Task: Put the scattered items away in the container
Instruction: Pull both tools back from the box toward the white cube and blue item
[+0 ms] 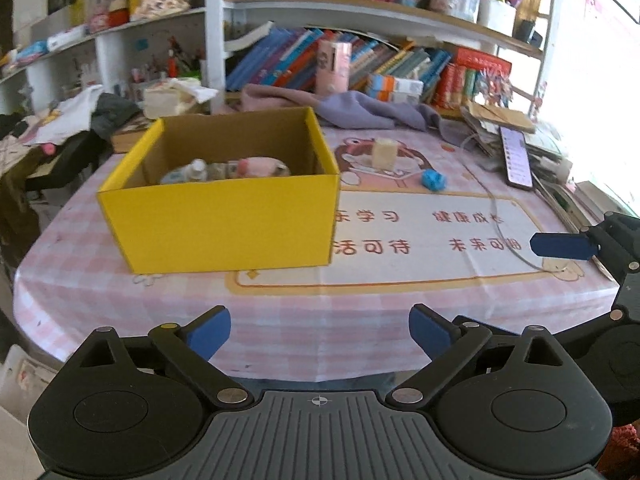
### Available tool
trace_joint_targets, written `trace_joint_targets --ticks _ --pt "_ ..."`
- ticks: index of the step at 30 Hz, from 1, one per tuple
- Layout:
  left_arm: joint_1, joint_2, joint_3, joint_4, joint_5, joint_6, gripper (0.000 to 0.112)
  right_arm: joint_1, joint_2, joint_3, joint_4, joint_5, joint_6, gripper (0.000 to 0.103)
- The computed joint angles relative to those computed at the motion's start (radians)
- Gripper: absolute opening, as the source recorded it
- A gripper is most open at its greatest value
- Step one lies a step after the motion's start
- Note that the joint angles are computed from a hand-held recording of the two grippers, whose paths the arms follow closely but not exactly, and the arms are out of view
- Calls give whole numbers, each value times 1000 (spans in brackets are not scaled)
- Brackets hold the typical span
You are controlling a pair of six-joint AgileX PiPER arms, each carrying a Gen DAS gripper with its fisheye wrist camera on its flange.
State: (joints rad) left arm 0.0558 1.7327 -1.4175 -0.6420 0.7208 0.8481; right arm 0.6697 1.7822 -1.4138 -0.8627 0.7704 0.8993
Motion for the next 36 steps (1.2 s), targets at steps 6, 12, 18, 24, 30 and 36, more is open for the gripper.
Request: trace_joint_targets --ticks 6,12,18,24,30,36 --pt "-66 59 -73 68 30 -63 98 -53 -11 13 43 19 -14 93" --pt "-123 117 -141 108 60 -94 98 -111 -17 29 84 44 -7 94" --pt "-174 178 -219 135 87 -121 98 -174 -20 50 127 49 -4 94" --pt "-222 221 -289 133 62 -119 98 -246 -14 47 139 33 -1 94" --pt "-274 292 -418 119 34 -128 98 -321 -14 46 150 -33 -29 93" --pt "-324 445 -690 228 103 -287 98 -432 57 -69 274 -83 -225 92"
